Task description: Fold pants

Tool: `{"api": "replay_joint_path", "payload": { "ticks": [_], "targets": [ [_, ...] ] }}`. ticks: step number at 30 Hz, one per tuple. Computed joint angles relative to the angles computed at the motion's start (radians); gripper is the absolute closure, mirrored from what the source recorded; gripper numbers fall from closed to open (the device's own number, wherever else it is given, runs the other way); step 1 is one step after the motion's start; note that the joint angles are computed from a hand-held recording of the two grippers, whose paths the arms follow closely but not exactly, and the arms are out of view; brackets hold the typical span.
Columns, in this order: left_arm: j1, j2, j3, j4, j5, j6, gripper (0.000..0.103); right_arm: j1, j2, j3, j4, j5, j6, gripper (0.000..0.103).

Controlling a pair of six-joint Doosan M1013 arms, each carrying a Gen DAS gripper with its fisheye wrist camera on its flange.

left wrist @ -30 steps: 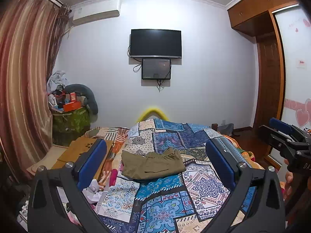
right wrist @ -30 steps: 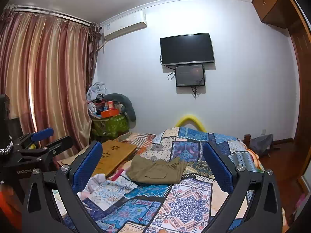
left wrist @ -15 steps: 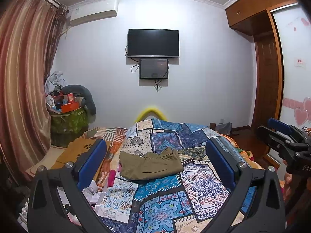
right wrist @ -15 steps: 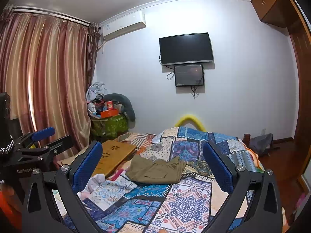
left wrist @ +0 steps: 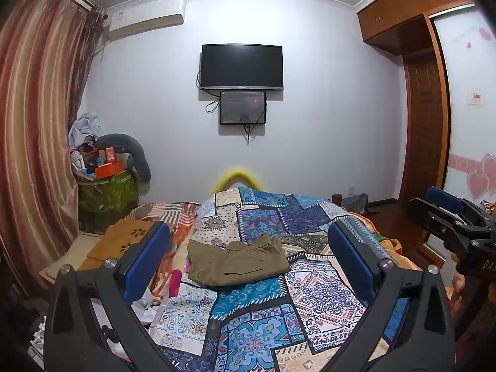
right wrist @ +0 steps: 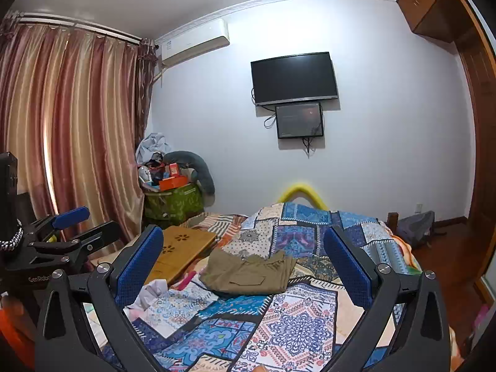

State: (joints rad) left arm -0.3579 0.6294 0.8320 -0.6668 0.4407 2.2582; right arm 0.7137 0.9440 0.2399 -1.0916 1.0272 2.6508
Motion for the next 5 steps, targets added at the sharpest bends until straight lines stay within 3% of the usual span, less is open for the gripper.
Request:
{"api": "replay_joint_path", "payload": {
  "ticks": [5],
  "targets": [
    [-0.001,0.007,-0.014,0.004,0.024,-0.006,0.000,0.000,0.002,-0.002,-0.001,0.004,0.005,0.000]
  ]
}}
